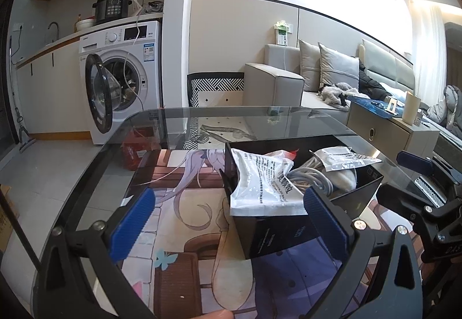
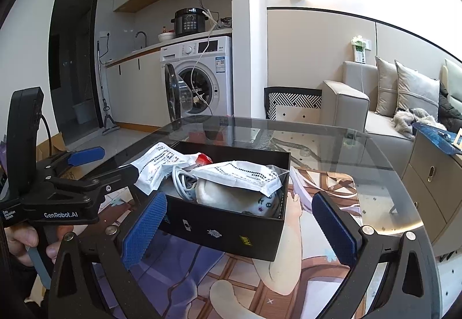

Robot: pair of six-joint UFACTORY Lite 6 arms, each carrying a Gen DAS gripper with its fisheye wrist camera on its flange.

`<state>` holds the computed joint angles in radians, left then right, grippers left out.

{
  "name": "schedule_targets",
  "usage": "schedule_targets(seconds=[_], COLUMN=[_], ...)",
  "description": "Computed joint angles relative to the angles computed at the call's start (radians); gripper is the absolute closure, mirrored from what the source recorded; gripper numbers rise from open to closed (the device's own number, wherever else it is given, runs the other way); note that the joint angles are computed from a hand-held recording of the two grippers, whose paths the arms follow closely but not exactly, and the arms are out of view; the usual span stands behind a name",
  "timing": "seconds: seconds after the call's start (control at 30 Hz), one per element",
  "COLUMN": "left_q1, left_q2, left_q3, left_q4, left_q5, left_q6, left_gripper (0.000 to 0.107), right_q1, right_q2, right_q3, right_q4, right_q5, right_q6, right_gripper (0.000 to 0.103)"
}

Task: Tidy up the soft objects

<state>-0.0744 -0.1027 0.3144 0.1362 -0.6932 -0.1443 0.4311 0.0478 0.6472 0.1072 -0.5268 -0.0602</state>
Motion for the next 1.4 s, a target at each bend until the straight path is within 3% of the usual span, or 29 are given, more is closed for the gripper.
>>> schedule_targets(seconds=[0.7,1.4], left_q1=[-0.078,-0.061], left_q2=[-0.013,-0.007], left_q3=[-0.022,-0.022], left_q4=[-0.102,-0.068], left_q5=[-0.019,-0.024], left_q6=[0.097,0.07], left_gripper=[0.004,0.004], right_q1=[0.018,0.02], right_q2=[-0.022,-0.026], right_q3=[-0.049,-0.058], right_q4=[0.054,0.056], right_q5=[-0.054,-0.062], right_q6=[-0.039,-0.039], right_gripper=[0.001,0.001])
